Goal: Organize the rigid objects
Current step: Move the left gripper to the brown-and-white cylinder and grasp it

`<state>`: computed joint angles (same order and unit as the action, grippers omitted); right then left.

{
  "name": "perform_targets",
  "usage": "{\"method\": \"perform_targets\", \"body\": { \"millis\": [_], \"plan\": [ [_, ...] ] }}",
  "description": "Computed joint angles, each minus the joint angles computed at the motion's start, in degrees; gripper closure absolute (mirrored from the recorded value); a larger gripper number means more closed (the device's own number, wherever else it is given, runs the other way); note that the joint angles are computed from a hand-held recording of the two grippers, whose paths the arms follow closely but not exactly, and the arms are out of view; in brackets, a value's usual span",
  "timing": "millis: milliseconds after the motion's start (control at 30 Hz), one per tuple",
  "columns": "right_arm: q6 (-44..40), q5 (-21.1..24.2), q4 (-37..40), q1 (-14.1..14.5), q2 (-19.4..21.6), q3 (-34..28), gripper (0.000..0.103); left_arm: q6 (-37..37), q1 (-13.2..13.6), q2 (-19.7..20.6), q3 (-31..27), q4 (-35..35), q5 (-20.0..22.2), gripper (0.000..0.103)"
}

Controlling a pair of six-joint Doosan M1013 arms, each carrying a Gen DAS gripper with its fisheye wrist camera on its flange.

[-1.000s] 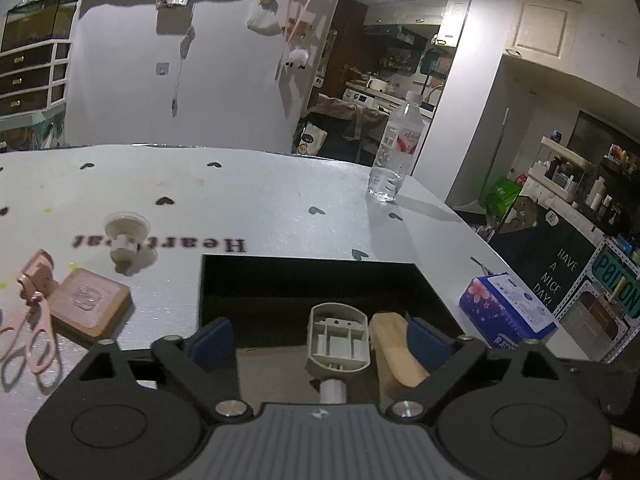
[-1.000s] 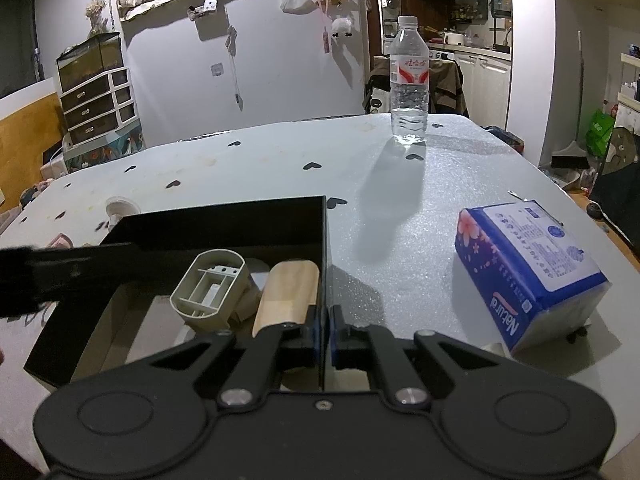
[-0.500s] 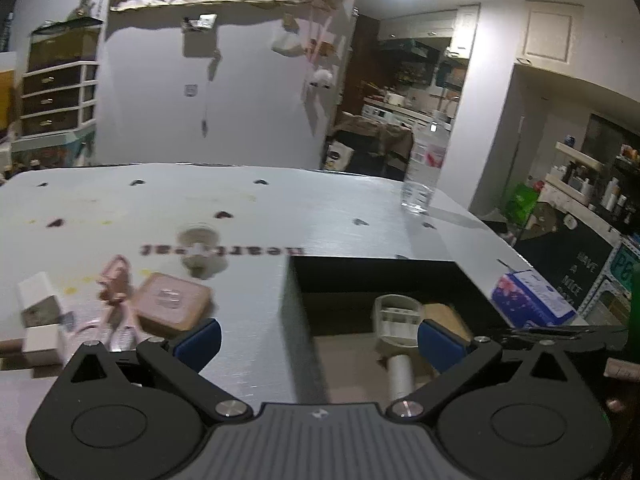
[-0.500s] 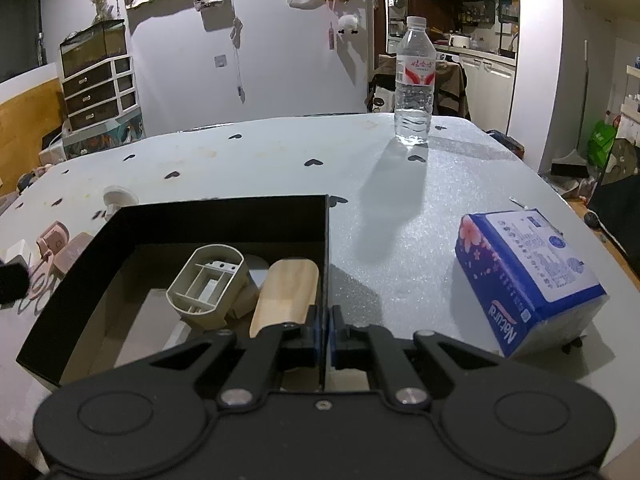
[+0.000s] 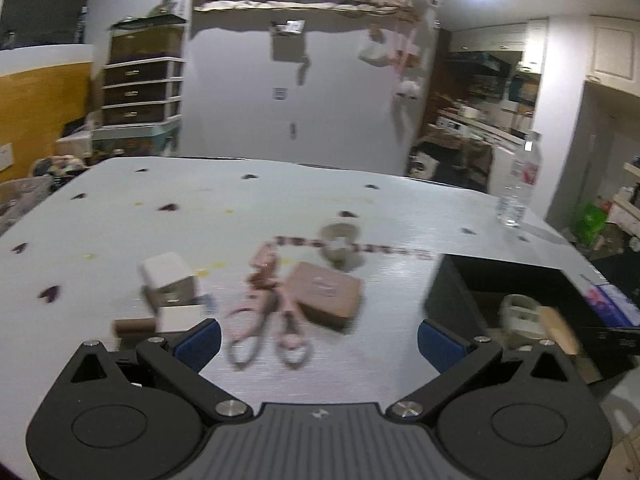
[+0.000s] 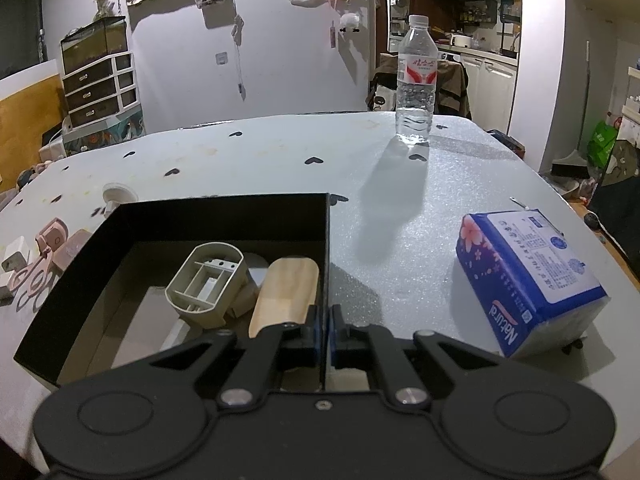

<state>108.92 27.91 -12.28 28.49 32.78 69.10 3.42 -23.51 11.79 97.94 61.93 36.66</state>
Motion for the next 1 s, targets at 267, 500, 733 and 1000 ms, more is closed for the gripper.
{"method": "perform_targets", "body": {
  "millis": [267, 500, 733, 1000],
  "plan": [
    [-0.5, 0.1, 0.2, 0.0, 0.1, -0.2, 0.098, -1.8, 2.2, -0.8, 1.3, 0.3, 5.5, 0.000],
    [-0.4, 0.2, 0.2, 0.0, 0.1, -0.2, 0.098, -1.1, 4.4, -0.3, 1.0, -2.8, 7.0, 0.000],
    [-0.4, 0.2, 0.2, 0.0, 0.1, -0.2, 0.098, 0.3, 6.8, 1.4, -0.2, -8.5, 5.6, 0.000],
    [-0.4, 0.0, 0.4, 0.0, 0.2, -0.1, 0.098, 0.3, 7.8, 4.0, -2.7, -10.1, 6.8, 0.000]
  ]
}}
